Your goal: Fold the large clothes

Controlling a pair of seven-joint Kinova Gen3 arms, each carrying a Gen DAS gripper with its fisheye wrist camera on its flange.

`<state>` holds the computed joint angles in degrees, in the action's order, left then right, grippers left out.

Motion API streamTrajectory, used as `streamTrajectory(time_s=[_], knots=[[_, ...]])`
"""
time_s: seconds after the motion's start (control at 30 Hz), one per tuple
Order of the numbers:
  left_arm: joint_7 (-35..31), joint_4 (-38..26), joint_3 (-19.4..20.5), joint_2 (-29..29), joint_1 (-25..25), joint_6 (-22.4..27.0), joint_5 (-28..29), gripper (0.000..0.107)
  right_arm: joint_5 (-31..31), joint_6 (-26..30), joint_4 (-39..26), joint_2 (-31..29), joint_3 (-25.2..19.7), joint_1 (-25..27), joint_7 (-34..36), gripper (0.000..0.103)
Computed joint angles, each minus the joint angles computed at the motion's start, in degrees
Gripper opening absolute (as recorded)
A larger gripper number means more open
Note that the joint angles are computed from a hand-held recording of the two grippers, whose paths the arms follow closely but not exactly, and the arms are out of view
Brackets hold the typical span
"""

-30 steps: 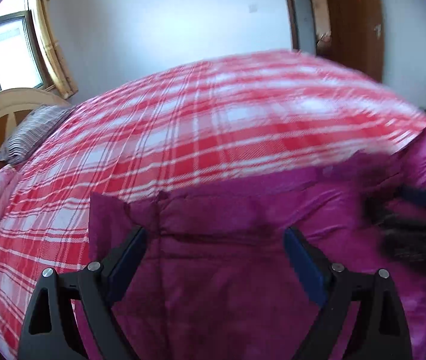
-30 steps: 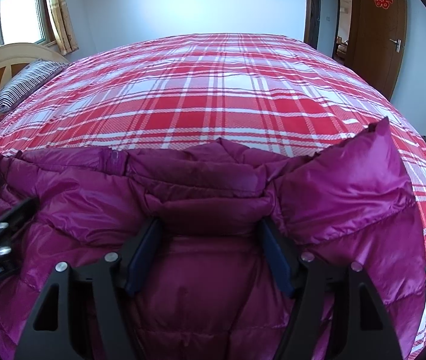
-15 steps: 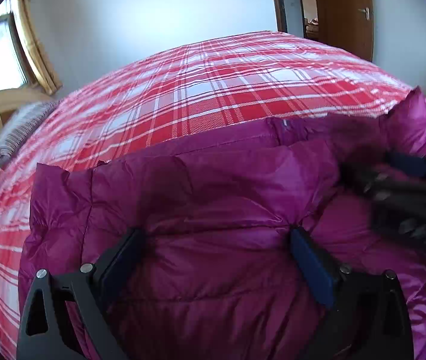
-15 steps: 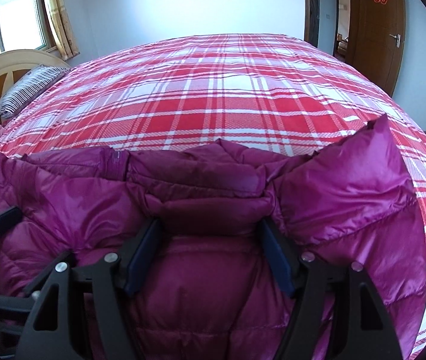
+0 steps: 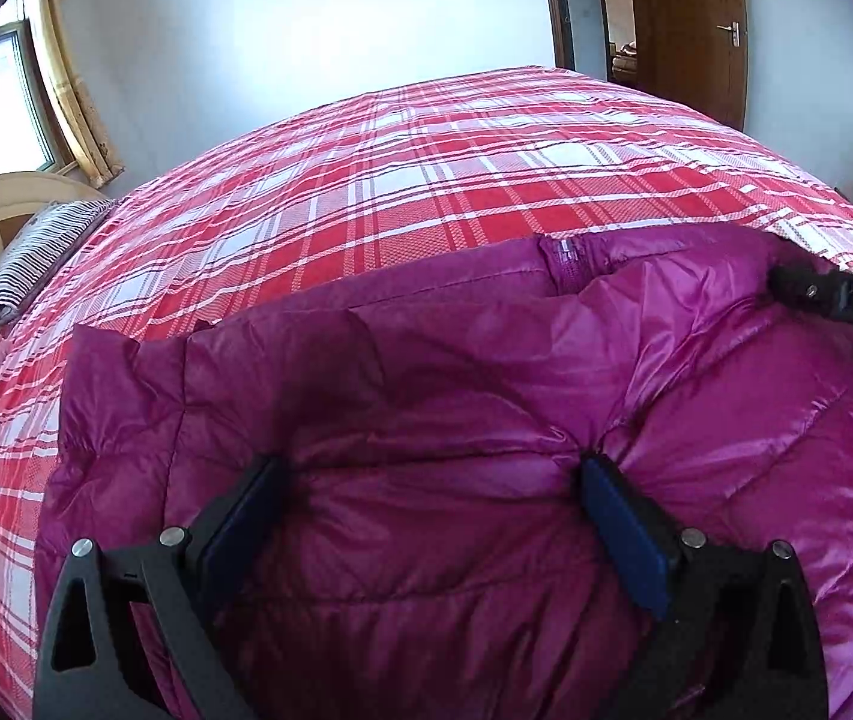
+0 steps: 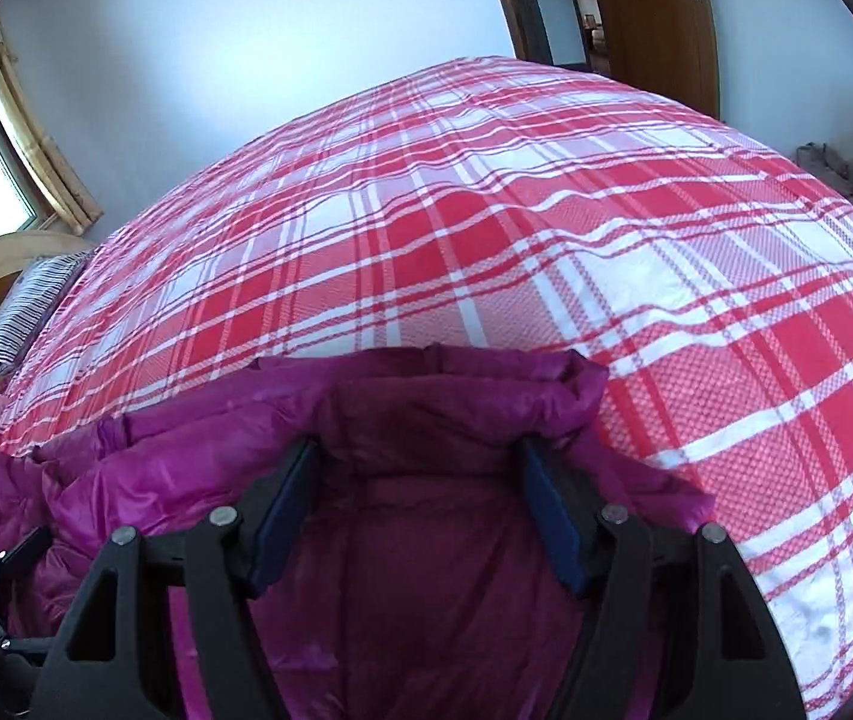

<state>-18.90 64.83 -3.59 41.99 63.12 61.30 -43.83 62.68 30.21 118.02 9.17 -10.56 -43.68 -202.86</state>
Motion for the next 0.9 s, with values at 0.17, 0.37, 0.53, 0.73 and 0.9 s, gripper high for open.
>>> streamTrajectory(time_s=[0.17, 0.37, 0.53, 0.73, 0.9], knots=[[4.70, 6.34, 0.50, -5.56, 0.98, -1.84, -3.76, 0.099, -1.32, 3.25, -1.53, 1.28, -0.16, -1.59, 2.16, 0.073], [9.06, 13.64, -4.72, -9.66, 2.81, 1.93, -8.28, 0.099, 1.54, 1.86, 0.05, 0.81, 0.04, -1.06, -0.68, 0.073], [13.14, 19.36, 1.70, -11.53, -8.92, -6.81, -0.95, 0.100, 1.09, 3.23, -0.67, 1.34, -0.22, -1.37, 0.11, 0.073], [13.37, 17.28, -0.45, -9.25, -6.25, -4.31, -2.14, 0.102, -3.78, 11.96, -4.52, 2.49, -1.87, -3.65, 5.89, 0.073], [14.56, 18.45, -0.33, -9.62, -6.71, -5.35, -2.90, 0.102, 3.15, 18.02, -3.78, -1.00, -6.26, -12.12, -1.36, 0.074]])
